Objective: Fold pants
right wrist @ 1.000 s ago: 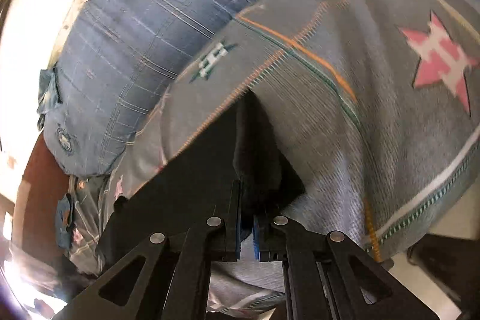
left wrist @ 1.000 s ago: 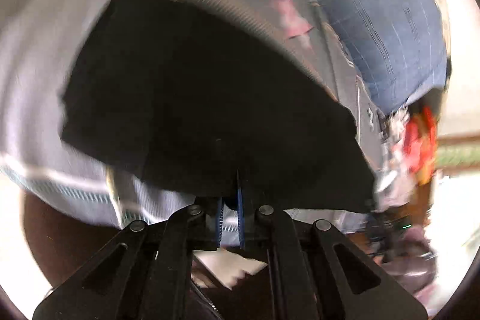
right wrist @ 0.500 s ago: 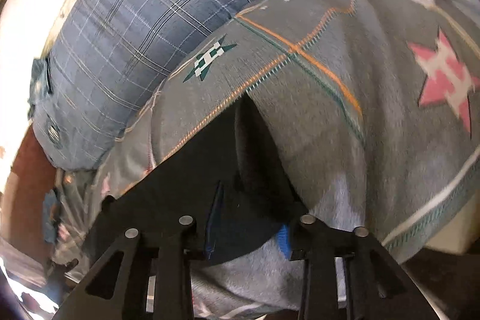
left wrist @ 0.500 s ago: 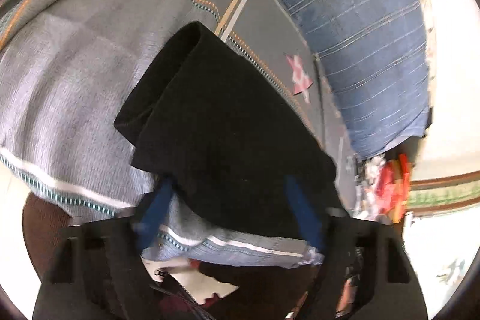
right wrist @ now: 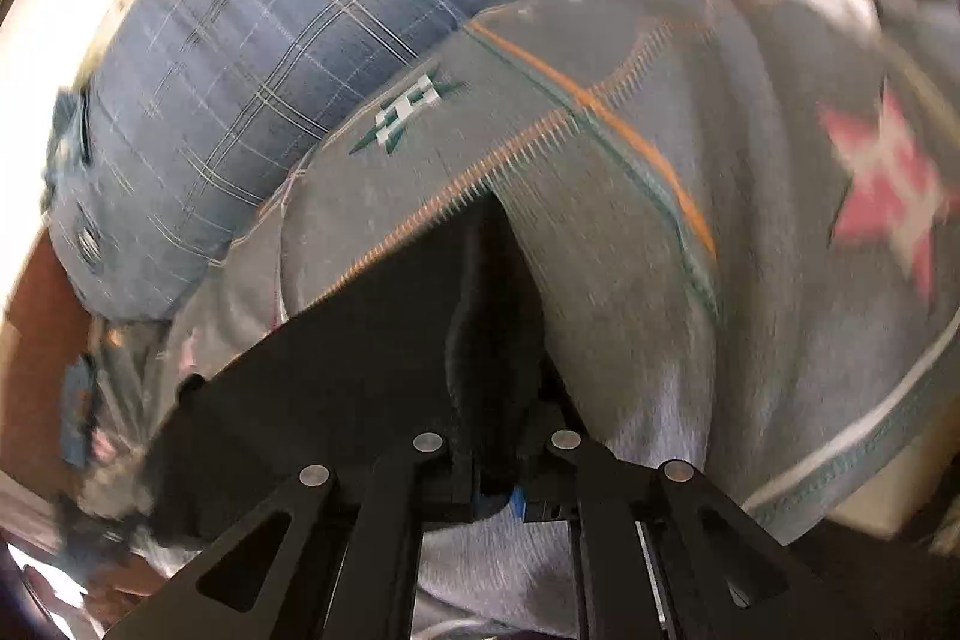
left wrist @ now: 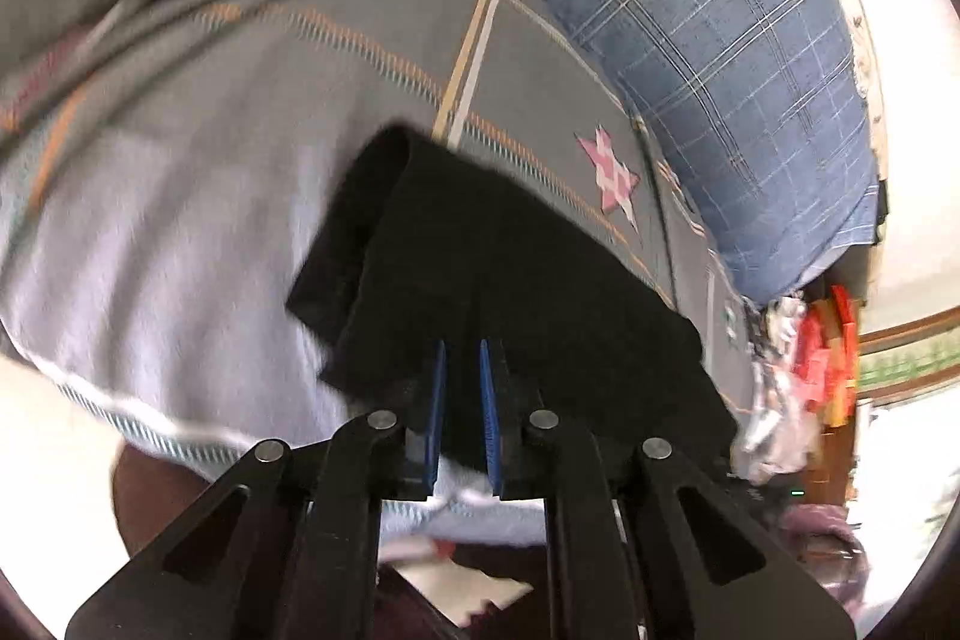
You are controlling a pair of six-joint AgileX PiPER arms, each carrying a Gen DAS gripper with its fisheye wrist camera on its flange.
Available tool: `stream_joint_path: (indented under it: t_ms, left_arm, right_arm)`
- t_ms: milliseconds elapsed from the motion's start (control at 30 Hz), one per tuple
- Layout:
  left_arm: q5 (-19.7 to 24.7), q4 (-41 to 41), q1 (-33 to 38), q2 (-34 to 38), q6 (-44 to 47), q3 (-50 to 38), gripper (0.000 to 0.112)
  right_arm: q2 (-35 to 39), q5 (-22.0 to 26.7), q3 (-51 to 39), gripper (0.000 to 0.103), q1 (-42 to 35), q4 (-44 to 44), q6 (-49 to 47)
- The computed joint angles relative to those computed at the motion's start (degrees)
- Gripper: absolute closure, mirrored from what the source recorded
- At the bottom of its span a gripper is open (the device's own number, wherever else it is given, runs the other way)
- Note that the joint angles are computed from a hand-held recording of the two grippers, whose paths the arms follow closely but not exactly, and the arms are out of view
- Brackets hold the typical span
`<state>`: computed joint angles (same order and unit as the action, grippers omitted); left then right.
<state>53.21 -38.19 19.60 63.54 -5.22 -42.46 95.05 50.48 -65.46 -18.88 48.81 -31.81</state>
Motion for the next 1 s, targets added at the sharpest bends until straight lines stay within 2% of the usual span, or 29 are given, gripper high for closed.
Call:
stream_joint_path:
  t_ms: [67,100,133,200,233,400,467,500,533,567,600,700,800,933,1000]
  left_arm:
    - [1.7,-0.5,1.3,-3.5,-0.6,1.0,0.099]
    - [3.2,-1.4,2.2,-4.6,-0.1,1.1,0.085]
    - [4.1,-2.7,2.5,-5.9,0.1,1.8,0.062]
    - [4.1,-3.4,2.2,-9.0,-2.3,3.4,0.041]
    - [3.2,-3.7,1.5,-10.1,-3.3,4.5,0.041]
    - [0.1,-7.0,-1.9,-3.2,0.2,5.4,0.041]
    - [-1.0,-6.0,-2.7,1.3,-0.3,4.1,0.045]
    - [-0.8,-7.7,-1.7,2.2,1.0,3.8,0.06]
    - [0.6,-9.3,-0.3,3.0,2.6,2.8,0.069]
    - [1.7,-9.3,0.6,3.5,2.9,1.3,0.087]
    - [2.1,-9.1,0.7,3.4,2.9,0.2,0.097]
    - [2.9,-4.2,-1.3,3.6,0.0,-6.8,0.1]
    - [2.2,-2.2,-3.3,3.8,-0.5,-9.6,0.1]
    - [-2.0,4.3,-5.9,6.3,-2.0,-5.6,0.1]
    - [-1.3,-0.9,-1.9,9.0,3.1,-2.0,0.1]
  right_arm:
    - [-0.8,0.1,1.1,0.093,-1.0,1.9,-1.6]
    - [-1.2,0.3,0.7,0.093,-0.9,0.5,-0.6]
    - [-1.5,0.2,0.9,0.093,-0.5,0.1,-0.2]
    - [-1.4,0.6,0.7,0.092,0.0,-0.6,0.6]
    - [-1.4,0.5,0.6,0.092,0.3,-0.8,1.0]
    - [-1.6,-0.6,1.1,0.09,1.8,-1.1,2.2]
    - [-1.6,-0.8,1.2,0.09,1.7,-0.7,1.8]
    - [-1.5,-0.6,1.0,0.09,1.6,-0.6,1.8]
    - [-1.2,-0.3,0.8,0.09,1.5,-0.7,1.7]
    - [-1.0,0.1,0.5,0.091,1.4,-0.8,1.6]
    - [-0.8,0.8,-0.2,0.095,1.2,-1.2,1.9]
    - [-1.4,2.4,-1.4,0.097,-0.3,1.5,0.7]
    - [-3.4,2.5,-1.3,0.097,-1.7,5.0,-1.4]
    - [-2.0,1.2,-1.1,0.097,-0.1,-1.1,2.7]
    - [-0.9,0.6,-0.1,0.096,0.5,-3.2,4.2]
